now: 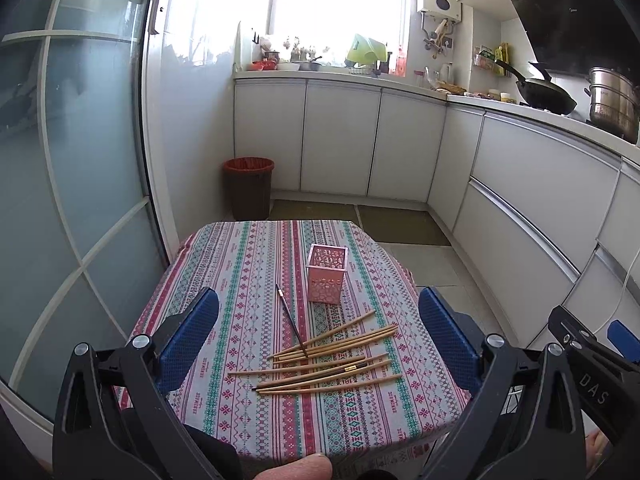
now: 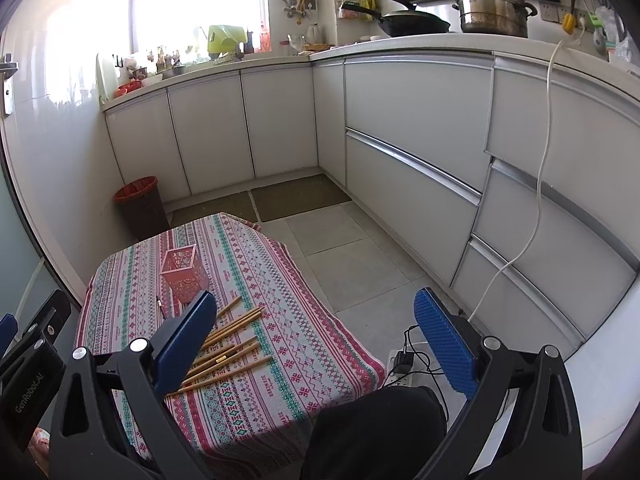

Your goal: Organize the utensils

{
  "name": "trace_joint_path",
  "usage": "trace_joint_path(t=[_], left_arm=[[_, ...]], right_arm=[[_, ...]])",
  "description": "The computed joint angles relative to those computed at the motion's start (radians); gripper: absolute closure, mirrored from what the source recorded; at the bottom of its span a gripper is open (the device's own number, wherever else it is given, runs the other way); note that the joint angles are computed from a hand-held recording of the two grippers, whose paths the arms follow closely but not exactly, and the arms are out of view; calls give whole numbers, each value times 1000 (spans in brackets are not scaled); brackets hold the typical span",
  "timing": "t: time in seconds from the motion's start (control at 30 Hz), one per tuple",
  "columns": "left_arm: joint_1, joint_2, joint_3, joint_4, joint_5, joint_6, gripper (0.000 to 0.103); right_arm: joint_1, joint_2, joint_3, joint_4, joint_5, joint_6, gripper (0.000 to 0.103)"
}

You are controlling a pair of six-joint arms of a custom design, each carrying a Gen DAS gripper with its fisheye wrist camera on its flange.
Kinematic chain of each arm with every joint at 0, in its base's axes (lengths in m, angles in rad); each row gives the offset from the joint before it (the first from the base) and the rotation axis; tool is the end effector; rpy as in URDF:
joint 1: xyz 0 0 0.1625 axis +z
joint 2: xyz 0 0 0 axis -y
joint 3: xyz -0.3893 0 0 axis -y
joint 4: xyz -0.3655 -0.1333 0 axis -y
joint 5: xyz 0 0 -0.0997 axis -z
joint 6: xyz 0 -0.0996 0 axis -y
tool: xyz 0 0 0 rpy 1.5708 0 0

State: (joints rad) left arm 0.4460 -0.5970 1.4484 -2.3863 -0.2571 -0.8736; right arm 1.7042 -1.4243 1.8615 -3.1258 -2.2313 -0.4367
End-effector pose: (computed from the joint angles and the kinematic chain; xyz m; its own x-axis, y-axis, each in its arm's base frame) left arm -0.4978 -0.4925 0.0775 -0.7415 -0.1736 -0.6481 0.5188 0.4641 -0.7179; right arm 0.1384 -0.4882 0.4481 -0.7511 0.2168 0.6236 -0.4148 0.5799 -0.7012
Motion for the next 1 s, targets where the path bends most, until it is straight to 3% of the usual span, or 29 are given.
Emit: trace_joint_path(t=[0.8, 0.9, 1.0], left_arm=[[12, -3, -17, 68, -19, -54, 7], [47, -13, -30, 58, -65, -58, 7], [151, -47, -75, 101, -236, -114, 7]], right_arm=[[-7, 0, -10, 34, 1, 23, 7], [-37, -20, -26, 127, 61, 105, 7], [-115, -48, -74, 350, 226, 258, 7]])
